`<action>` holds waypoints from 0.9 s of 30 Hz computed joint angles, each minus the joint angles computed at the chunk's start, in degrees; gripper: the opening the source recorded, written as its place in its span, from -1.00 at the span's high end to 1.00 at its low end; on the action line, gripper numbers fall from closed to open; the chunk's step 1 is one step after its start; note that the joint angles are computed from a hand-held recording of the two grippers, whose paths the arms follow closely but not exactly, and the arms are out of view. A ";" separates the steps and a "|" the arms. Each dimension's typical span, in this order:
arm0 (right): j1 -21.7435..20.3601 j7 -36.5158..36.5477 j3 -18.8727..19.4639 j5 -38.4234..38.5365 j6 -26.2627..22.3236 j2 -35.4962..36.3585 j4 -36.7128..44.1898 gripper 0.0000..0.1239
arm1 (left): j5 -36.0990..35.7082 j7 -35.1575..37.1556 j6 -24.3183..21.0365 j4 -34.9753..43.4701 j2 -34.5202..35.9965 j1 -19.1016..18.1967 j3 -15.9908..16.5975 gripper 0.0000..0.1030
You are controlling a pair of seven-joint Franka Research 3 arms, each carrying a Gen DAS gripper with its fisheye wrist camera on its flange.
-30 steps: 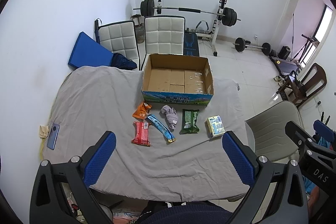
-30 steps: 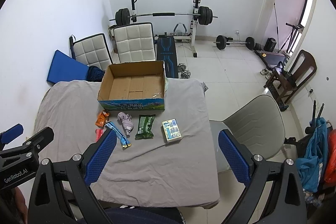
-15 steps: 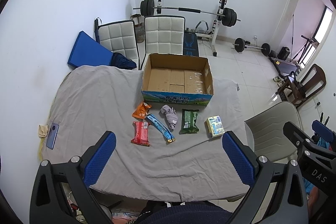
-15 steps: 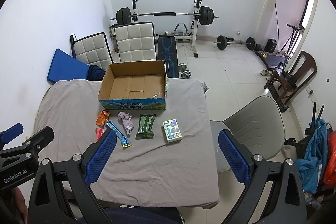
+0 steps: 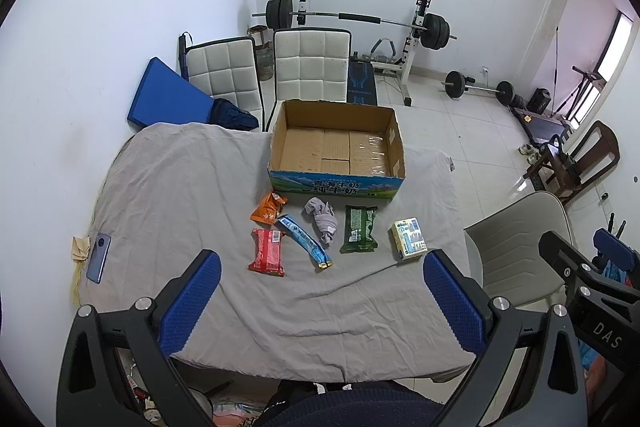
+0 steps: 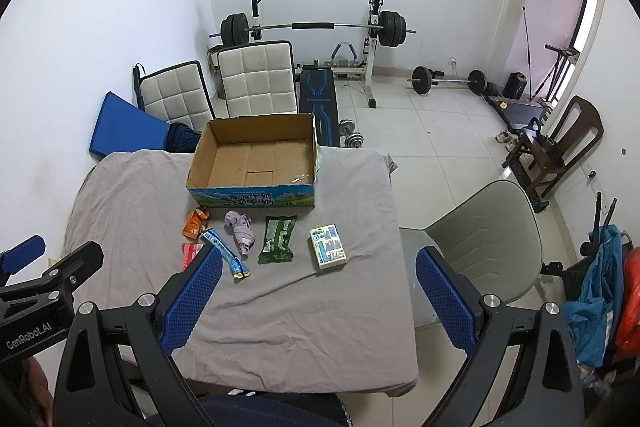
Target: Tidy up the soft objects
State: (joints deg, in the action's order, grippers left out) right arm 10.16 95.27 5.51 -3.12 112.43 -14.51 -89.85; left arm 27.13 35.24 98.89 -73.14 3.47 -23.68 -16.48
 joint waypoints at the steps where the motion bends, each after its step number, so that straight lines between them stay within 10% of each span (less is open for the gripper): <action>1: 0.00 0.04 0.01 -0.03 -0.02 0.04 0.06 -0.60 | 0.03 0.00 -0.03 0.08 0.05 -0.01 0.01 -1.00; 13: -0.14 0.62 -0.56 1.69 -0.27 1.51 -0.44 -0.60 | -1.60 -1.27 2.69 -3.69 -0.84 1.90 1.05 -1.00; 27: 0.83 0.39 -5.01 2.15 -5.23 30.29 14.61 -0.60 | -15.33 2.86 6.77 -9.55 10.55 10.88 5.55 -1.00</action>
State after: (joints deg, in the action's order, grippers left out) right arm 10.99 95.66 0.51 -0.97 107.20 15.78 -75.24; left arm 11.80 38.10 105.66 -82.69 14.02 -12.80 -10.93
